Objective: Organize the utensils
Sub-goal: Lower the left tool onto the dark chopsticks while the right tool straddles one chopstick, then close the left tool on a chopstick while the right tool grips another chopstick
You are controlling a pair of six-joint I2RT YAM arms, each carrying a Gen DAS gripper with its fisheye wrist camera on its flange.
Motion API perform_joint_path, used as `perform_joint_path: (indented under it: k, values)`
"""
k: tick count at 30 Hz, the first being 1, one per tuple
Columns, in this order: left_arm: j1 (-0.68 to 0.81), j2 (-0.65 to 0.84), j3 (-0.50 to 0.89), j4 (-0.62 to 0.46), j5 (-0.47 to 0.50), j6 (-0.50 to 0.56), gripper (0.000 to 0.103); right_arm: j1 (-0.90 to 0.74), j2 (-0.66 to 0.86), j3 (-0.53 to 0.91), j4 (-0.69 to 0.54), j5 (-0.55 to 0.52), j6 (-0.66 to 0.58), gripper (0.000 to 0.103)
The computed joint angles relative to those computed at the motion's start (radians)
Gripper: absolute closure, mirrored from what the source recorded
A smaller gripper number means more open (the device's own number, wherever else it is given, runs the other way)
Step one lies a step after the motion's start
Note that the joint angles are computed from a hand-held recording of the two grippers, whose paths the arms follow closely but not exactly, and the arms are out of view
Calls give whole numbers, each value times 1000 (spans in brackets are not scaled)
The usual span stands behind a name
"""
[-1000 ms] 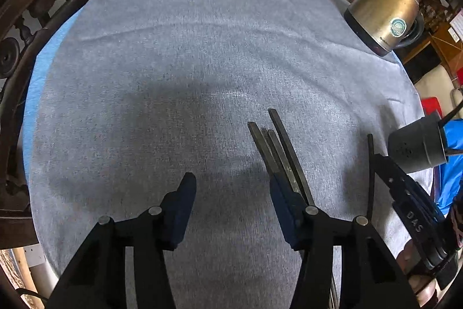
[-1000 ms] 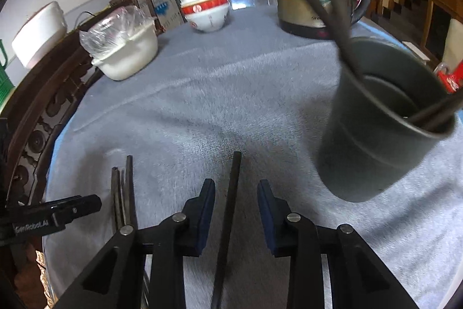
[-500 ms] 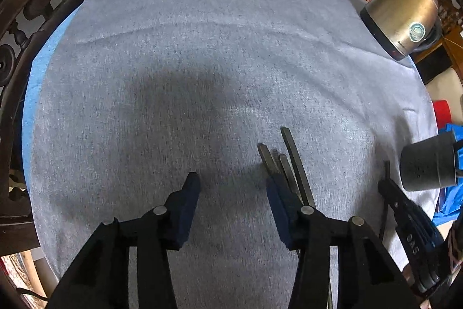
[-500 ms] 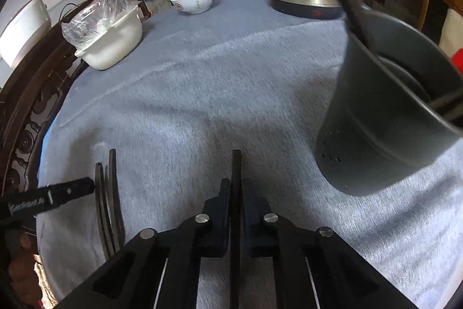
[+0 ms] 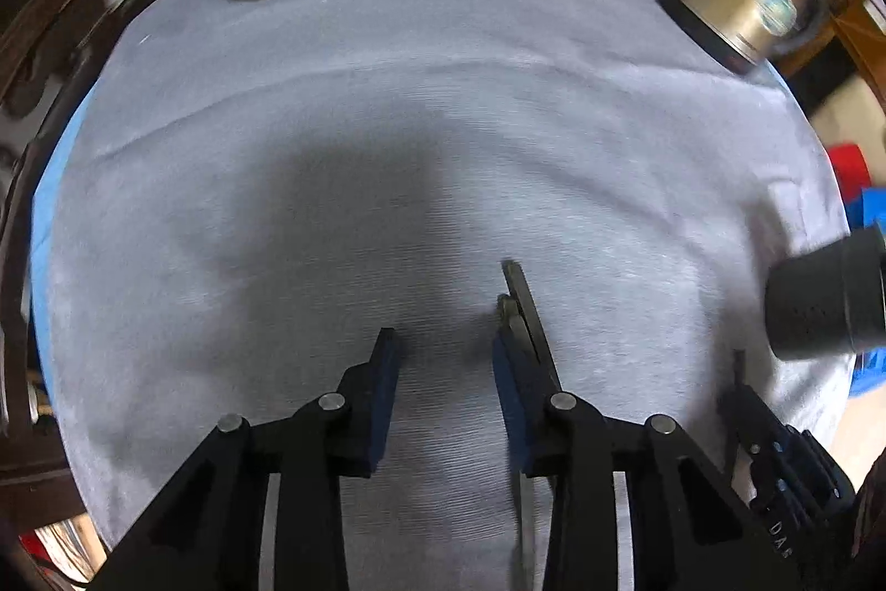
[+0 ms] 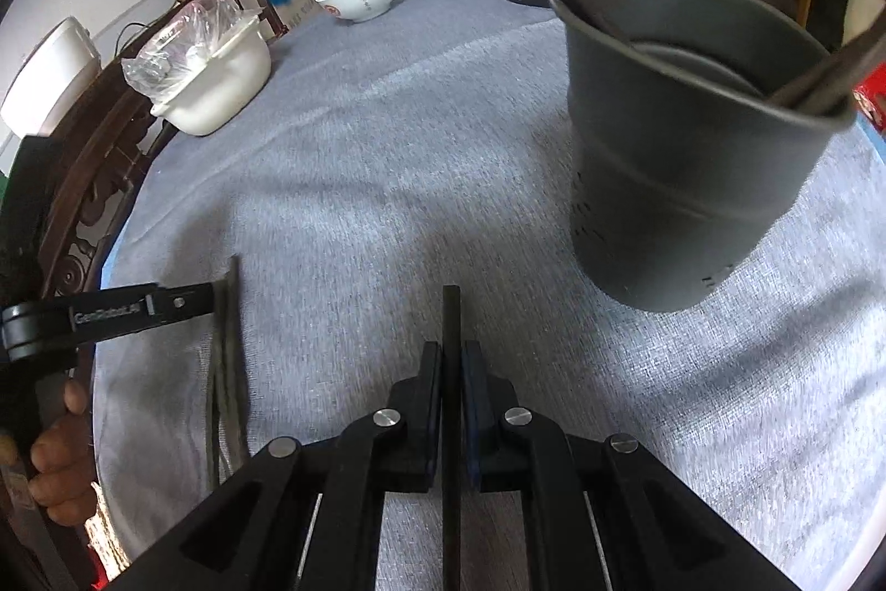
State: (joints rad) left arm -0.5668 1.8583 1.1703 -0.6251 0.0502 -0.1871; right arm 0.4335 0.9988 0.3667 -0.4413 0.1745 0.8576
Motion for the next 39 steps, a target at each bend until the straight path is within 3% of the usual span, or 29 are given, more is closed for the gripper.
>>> perform_joint_path:
  k: [14,26,39]
  values:
    - [21,-88,-72,-25,62,55,68,-2,-50,-22,-16,-9,20,94]
    - [-30,-5,-37,-17,21,90,68,-39,-86,-44,-8,-54,-3,94]
    - [-26,128,164,-65,9,83,61,-104,22,8,26,-92,-55,94]
